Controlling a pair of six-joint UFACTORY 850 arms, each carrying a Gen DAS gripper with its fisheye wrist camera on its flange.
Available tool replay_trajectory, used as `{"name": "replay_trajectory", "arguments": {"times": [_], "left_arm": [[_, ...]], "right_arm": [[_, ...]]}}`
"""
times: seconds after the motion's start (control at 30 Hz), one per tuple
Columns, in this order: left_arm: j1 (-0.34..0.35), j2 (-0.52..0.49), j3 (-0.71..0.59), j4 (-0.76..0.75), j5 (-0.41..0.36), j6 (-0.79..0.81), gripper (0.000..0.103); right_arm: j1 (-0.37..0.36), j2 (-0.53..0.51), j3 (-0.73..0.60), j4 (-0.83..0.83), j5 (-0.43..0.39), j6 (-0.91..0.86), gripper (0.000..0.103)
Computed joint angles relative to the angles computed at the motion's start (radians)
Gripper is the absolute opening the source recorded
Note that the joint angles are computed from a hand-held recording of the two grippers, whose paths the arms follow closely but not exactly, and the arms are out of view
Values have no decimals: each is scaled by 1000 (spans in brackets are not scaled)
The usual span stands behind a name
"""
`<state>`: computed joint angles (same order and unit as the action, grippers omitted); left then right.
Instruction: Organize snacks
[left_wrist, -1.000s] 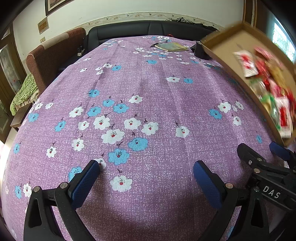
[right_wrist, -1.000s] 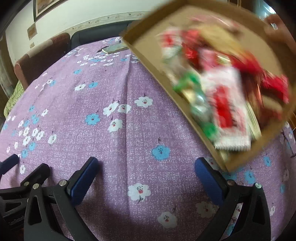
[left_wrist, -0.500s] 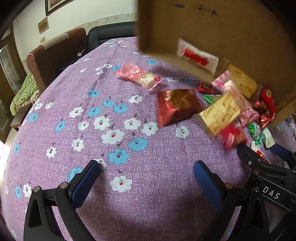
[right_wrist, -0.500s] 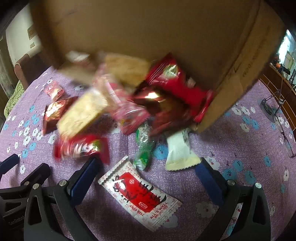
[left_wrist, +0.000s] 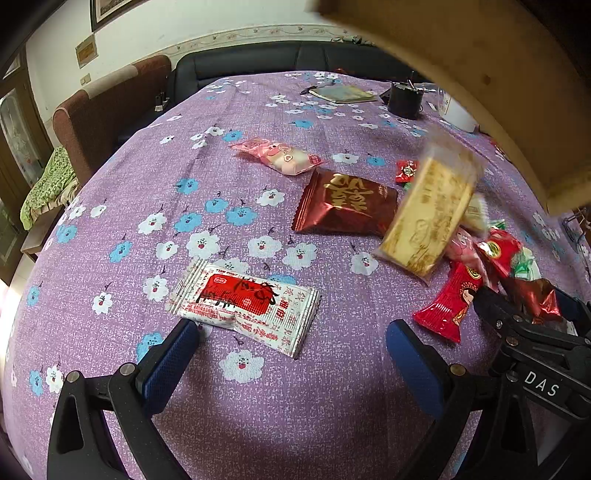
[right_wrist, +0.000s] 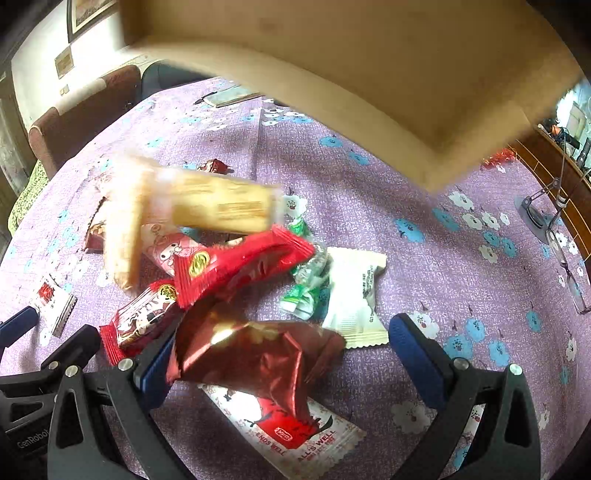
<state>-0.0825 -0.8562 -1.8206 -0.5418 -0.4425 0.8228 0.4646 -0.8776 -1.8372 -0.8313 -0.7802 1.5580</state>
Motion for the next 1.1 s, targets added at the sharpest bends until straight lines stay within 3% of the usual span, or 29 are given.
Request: {"name": "replay_trajectory", "arguments": {"times": [1.1], "left_arm": [[0,0,0,0,0,0,103]], "right_arm": [[0,0,-1,1,6,-5,103]]}}
